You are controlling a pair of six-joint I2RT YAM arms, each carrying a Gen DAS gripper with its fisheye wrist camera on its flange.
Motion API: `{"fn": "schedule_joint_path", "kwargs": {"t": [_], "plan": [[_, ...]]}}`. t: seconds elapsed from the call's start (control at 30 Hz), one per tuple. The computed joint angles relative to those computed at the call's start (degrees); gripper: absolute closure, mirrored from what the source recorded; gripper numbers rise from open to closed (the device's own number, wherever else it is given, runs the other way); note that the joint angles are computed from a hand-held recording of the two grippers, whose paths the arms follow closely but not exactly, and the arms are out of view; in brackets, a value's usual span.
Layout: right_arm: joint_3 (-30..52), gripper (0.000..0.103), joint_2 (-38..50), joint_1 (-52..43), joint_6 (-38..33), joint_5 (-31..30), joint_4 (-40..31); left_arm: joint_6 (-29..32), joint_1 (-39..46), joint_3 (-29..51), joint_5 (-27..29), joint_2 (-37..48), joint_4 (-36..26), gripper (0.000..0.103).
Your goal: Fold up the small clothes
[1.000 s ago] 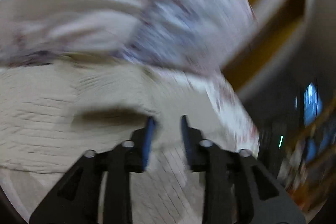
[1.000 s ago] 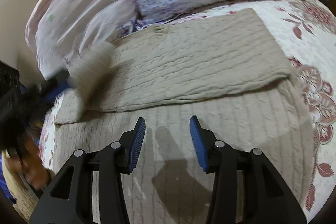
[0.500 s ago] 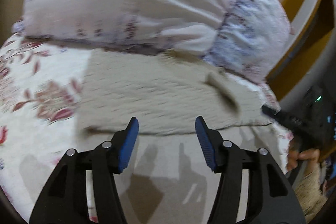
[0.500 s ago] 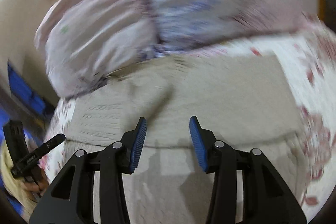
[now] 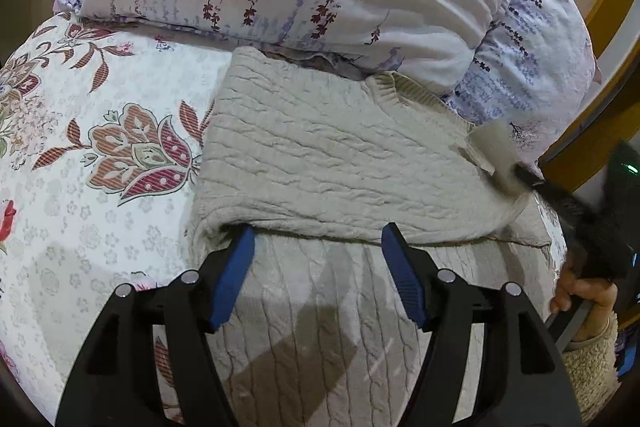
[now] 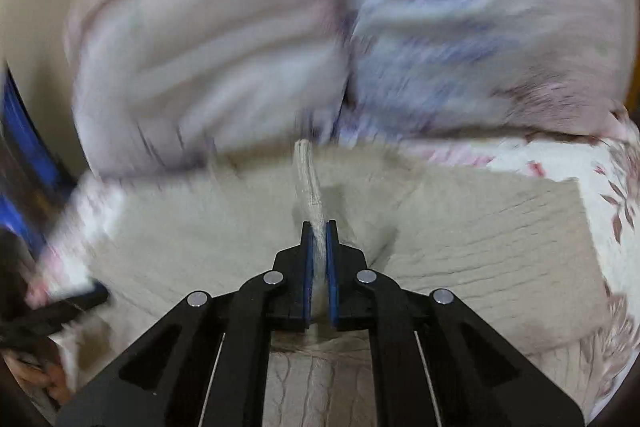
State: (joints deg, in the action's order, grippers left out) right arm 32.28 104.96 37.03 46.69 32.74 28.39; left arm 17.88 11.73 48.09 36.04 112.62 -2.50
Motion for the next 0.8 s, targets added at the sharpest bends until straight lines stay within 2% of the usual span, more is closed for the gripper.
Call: {"fn": "schedule_joint_path", "kwargs": {"t": [0.03, 0.1, 0.17, 0.2, 0.23, 0.3, 0.33, 0.37, 0.4, 0.67, 0.7, 0.77, 0.8], "plan": [[-4.15, 0.097, -2.48, 0.95, 1.67, 1.85, 3.63, 0.25, 0.22, 0.09, 0.34, 0.06, -0.27, 0.035], [-8.32, 0.097, -4.75, 0.75, 5.47, 0.96, 4.42, 0.65, 0.36, 0.2, 0.74, 0.32, -0.34, 0.035], [-11.92, 0.096, -3.9, -2.58, 9.25, -7.1, 5.93, 1.12, 0.53, -0.09, 1.19, 0.34, -0.11, 0.032], [-14.5, 0.091, -2.67, -4.94, 11.75, -11.46, 9.14, 1.16, 0.48, -0.16, 1.26, 0.32, 0.0, 0.031], [-15.78, 0.088, -2.2, -6.23, 13.0, -13.24, 10.71, 1.21, 0.42, -0.34, 1.26, 0.26, 0.18, 0.031], [-20.93, 0.075, -0.93, -9.3, 15.72, -17.49, 19.96, 1.58, 0.48, -0.53, 1.38, 0.16, 0.08, 0.03], [-23.99, 0.072, 0.64, -11.85, 16.71, -20.7, 27.52, 1.79, 0.59, -0.53, 1.56, 0.09, -0.23, 0.029], [-25.38, 0.067, 1.2, -12.93, 17.37, -22.31, 30.77, 2.0, 0.77, -0.53, 1.77, 0.06, -0.56, 0.029], [-26.6, 0.067, 2.68, -15.22, 18.12, -25.18, 34.83, 2.3, 0.97, -0.46, 2.01, 0.07, -0.95, 0.028], [-25.84, 0.067, 9.3, -23.22, 20.45, -34.22, 42.57, 4.51, 2.26, -0.72, 2.75, -0.39, -3.03, 0.026], [-25.6, 0.075, 9.96, -23.21, 20.41, -34.14, 42.82, 4.92, 2.42, -0.87, 2.79, -0.54, -3.26, 0.026], [-23.03, 0.095, 6.39, -22.77, 17.02, -33.13, 34.45, 5.64, 2.62, -0.99, 2.95, -0.68, -3.73, 0.025], [-22.71, 0.095, 5.32, -22.47, 15.72, -32.04, 32.86, 5.86, 2.72, -1.21, 3.04, -0.85, -3.78, 0.025]]}}
